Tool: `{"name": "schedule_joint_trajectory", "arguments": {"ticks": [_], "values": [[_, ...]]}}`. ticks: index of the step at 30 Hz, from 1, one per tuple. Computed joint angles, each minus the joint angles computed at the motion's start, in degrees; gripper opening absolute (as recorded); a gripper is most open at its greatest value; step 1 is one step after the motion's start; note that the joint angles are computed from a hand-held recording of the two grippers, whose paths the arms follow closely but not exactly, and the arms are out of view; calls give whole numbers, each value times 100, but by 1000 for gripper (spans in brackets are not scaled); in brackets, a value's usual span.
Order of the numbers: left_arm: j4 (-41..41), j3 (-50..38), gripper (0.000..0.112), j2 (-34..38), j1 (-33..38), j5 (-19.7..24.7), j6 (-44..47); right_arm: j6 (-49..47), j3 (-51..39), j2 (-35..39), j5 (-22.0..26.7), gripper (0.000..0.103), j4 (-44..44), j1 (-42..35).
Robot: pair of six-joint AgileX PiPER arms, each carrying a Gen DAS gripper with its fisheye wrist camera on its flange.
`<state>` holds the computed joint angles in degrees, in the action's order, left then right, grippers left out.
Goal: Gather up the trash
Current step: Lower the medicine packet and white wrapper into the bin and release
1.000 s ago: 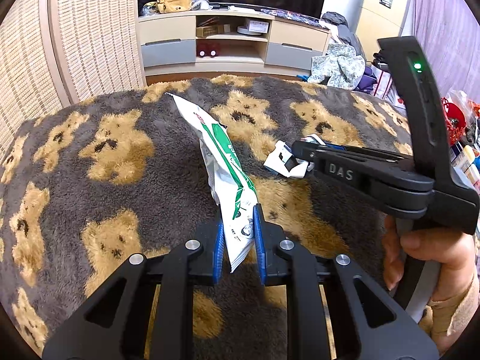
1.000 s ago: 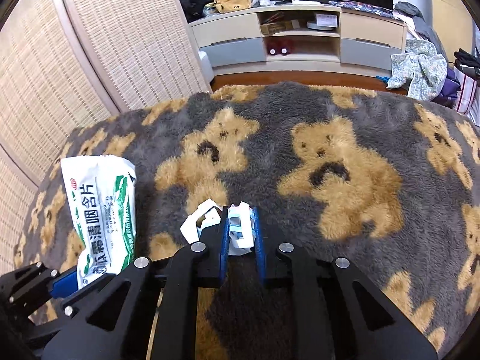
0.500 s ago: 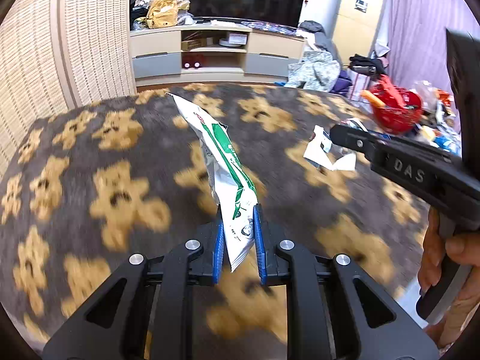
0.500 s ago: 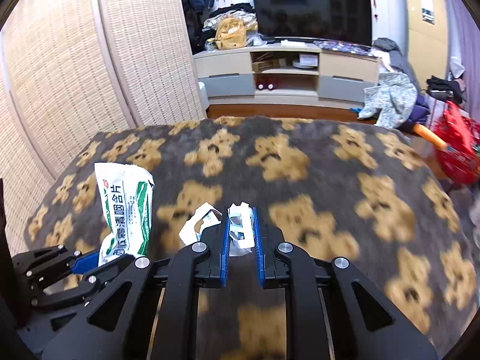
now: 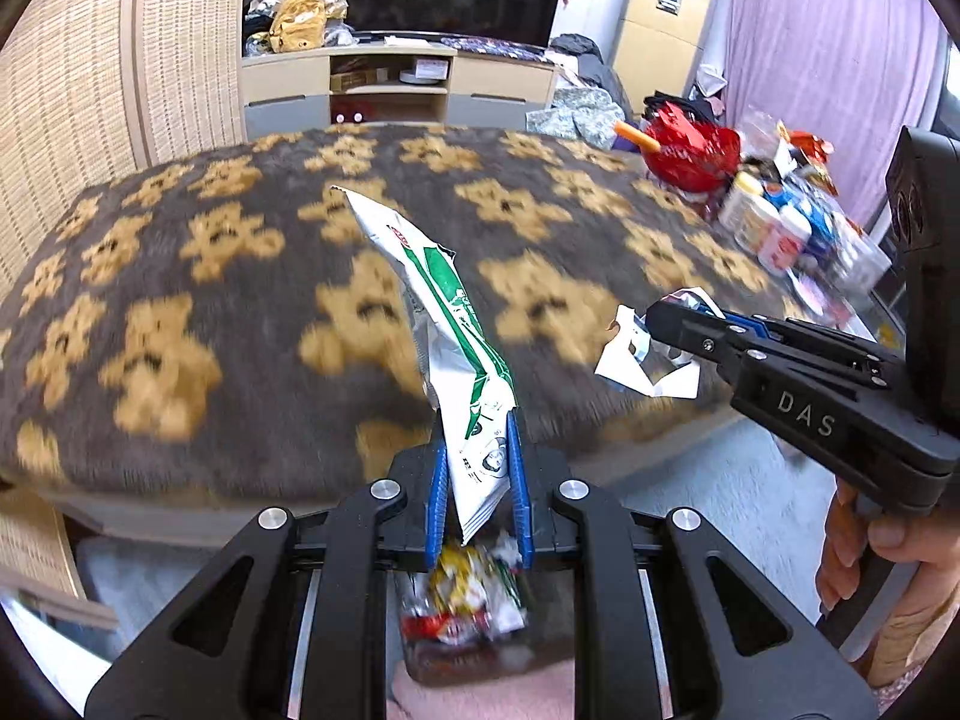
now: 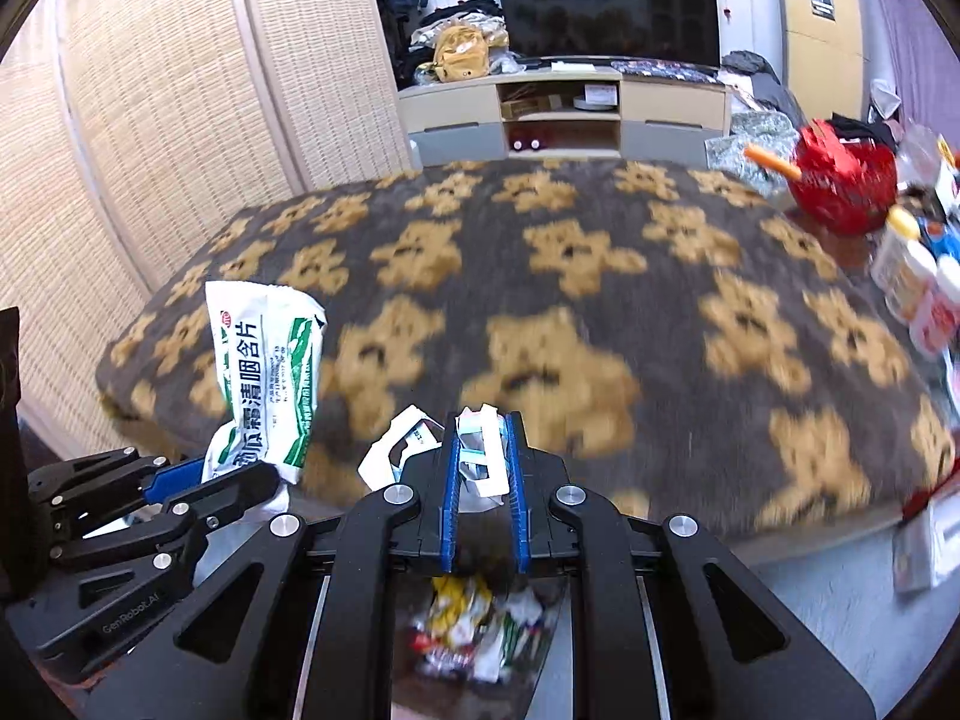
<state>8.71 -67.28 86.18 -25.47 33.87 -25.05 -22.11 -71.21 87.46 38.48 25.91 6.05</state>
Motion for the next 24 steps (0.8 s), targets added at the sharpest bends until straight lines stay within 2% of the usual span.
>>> {"name": "schedule_joint_trajectory", "arguments": {"ticks": [5, 12, 19, 24], "values": [[622, 900, 17, -354, -568, -260, -916, -53, 1000, -437, -307, 16, 13, 85], [407, 1614, 17, -217, -756, -670, -1047, -215, 1822, -440, -552, 16, 66, 97], [-586, 1828, 17, 444, -558, -1093, -104, -507, 2099, 104, -693, 16, 410, 55], [-1379, 1711, 17, 961, -366, -1148, 743, -440, 2021, 463, -703, 17, 433, 54]]}}
